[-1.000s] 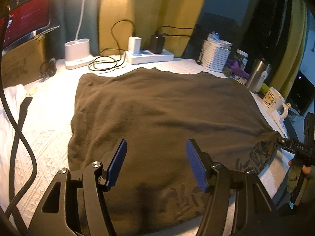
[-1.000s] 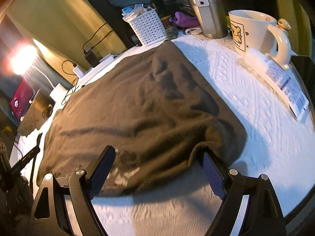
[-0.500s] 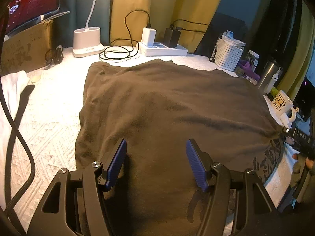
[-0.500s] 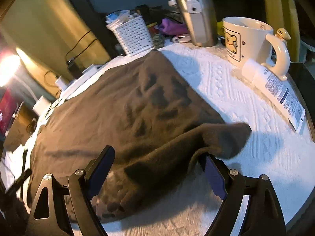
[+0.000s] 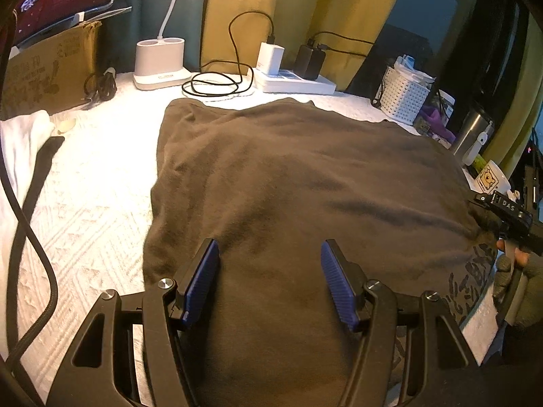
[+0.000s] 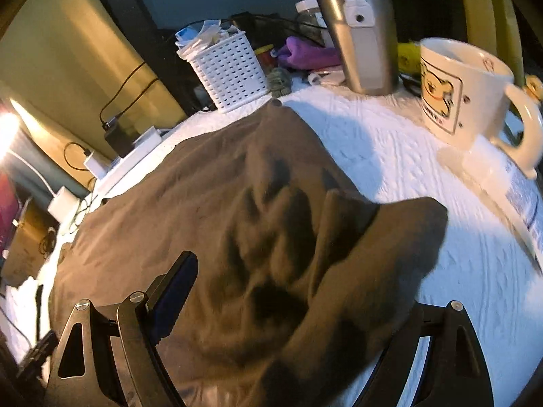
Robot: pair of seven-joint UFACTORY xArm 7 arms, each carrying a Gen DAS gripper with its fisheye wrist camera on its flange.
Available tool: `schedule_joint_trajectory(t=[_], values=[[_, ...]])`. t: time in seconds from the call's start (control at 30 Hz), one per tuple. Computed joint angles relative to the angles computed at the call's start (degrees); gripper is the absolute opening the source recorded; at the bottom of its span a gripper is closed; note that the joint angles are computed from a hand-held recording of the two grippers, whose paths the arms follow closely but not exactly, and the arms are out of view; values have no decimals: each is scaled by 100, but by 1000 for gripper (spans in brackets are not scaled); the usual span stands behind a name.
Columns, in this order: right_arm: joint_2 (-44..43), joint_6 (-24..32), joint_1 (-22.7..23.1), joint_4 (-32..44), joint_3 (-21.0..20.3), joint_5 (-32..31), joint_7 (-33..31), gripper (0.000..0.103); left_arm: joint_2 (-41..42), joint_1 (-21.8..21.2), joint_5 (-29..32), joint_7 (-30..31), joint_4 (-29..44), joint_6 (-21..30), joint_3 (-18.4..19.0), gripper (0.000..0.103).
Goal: Fold small clothes
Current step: 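Grasp the edge of the folded shirt with the right gripper, then lift the held shirt edge up with the right gripper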
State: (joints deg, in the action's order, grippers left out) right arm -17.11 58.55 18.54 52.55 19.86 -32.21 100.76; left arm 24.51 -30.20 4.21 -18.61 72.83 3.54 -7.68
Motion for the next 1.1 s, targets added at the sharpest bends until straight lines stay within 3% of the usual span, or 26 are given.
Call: schedule_joint_trajectory(t=[0.13, 0.2, 0.3, 0.4, 0.63, 0.9, 1.1], values=[[224, -33, -20, 135, -33, -156, -97, 85, 13, 47, -11, 20, 52, -22, 13, 63], [389, 58, 22, 274, -54, -198, -263, 58, 42, 57, -17, 17, 94, -14, 33, 63], [536, 178, 111, 386, -115, -253, -405, 36, 72, 118, -51, 59, 133, -4, -18, 63], [544, 42, 173, 358, -189, -264, -543, 26, 58, 254, -121, 185, 130, 13, -175, 63], [589, 149, 208, 643, -165, -495, -721, 22, -151, 262, -197, 182, -117, -224, -98, 63], [1249, 494, 497, 1794, -143, -1171, -1134, 21, -457, 320, -220, 91, -518, -530, 38, 63], [2051, 343, 949, 2800, -373, -1576, -1523, 16, -668, 311, -192, 15, -808, -702, 220, 63]])
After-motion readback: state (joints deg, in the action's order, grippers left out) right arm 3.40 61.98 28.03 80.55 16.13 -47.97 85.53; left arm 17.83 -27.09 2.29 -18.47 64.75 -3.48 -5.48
